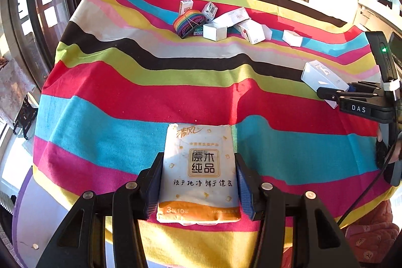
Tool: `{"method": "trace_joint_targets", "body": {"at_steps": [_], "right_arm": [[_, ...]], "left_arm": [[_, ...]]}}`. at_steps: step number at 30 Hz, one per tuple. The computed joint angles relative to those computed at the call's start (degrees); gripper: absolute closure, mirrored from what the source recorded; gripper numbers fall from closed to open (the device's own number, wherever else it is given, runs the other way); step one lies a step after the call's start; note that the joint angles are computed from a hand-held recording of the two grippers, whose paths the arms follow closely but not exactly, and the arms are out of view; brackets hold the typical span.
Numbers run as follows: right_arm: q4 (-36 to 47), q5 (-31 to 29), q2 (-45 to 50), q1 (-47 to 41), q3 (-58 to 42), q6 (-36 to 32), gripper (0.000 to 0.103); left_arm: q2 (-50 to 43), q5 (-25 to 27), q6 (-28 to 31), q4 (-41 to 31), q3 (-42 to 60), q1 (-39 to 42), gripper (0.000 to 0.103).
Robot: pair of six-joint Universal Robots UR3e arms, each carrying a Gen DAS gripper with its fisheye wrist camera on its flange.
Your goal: Organize objects
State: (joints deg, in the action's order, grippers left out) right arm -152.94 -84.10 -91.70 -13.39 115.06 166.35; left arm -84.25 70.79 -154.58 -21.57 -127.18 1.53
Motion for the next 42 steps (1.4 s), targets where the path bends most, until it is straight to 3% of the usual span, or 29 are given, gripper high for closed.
{"method": "trace_joint_targets", "body": {"at_steps": [11, 22, 33, 42], "right_arm": [[5.3, -1.7, -6.4, 2.8, 1.9, 4.4, 0.057], [7.4, -4.1, -7.5, 14.4, -2.7, 5.4, 0.057], [8.9, -6.2, -4.5, 24.8, -5.4, 6.7, 0.057], [9.2, -7.7, 1.3, 36.6, -10.1, 5.2, 0.057]], "left_arm": [[7.2, -3.0, 4.1, -2.7, -6.1, 6.3, 0.05], [15.6, -7.3, 9.3, -9.0, -10.4, 14.4, 0.05], [29.5, -14.3, 18.4, -24.5, -14.1, 28.5, 0.05], [41.3, -18.2, 31.4, -44.5, -15.3, 45.6, 0.05]]}}
